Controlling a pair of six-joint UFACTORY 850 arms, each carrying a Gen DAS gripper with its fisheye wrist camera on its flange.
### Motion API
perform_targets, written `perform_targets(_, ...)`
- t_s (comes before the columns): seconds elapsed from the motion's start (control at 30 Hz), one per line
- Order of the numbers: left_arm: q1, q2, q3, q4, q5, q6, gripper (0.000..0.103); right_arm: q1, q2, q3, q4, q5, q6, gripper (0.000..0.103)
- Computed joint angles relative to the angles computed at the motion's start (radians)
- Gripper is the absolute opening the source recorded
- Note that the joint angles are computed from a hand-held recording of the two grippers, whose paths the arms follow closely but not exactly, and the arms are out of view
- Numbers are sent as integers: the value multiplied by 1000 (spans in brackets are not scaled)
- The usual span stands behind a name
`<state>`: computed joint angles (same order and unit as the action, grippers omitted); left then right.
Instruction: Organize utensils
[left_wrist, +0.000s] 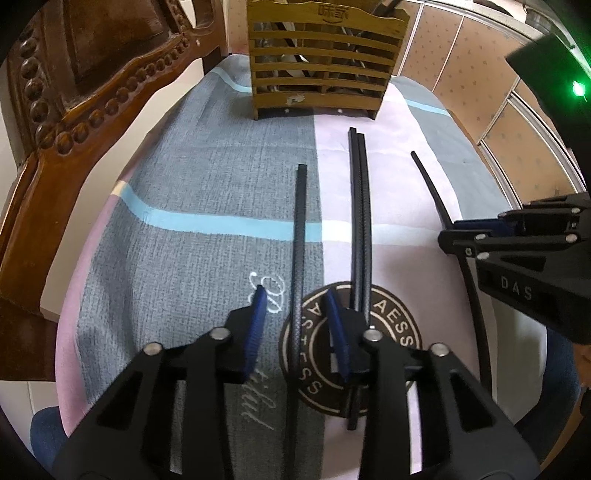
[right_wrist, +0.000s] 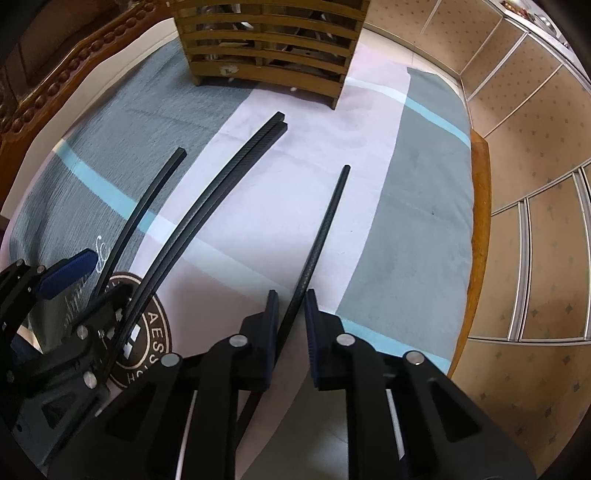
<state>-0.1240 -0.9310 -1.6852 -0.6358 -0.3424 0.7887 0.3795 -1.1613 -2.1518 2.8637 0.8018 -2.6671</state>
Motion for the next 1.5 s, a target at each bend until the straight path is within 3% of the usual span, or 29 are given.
perform_targets(0.23, 7, -1, 2, -17, 7, 4, 6, 12, 4, 8, -13, -5, 24, 14)
perform_targets(0.83, 40, 57, 97, -73, 19, 80, 6, 31, 49, 94, 3, -54, -52, 13)
perform_targets(1.13, 72, -27, -53, -93, -195, 62, 10, -1, 87, 150, 94, -111, -73, 21)
perform_targets(1.23, 67, -65, -130, -30, -228, -4, 10, -10, 87, 146, 107, -122, -72, 21)
perform_targets(1.37, 41, -156, -302, 119, -296, -133, 21, -26, 67, 96, 106, -127, -67, 21)
perform_targets(1.5, 15, -253, -488, 251, -367, -244, 27, -43, -18, -65, 115, -45, -88, 21)
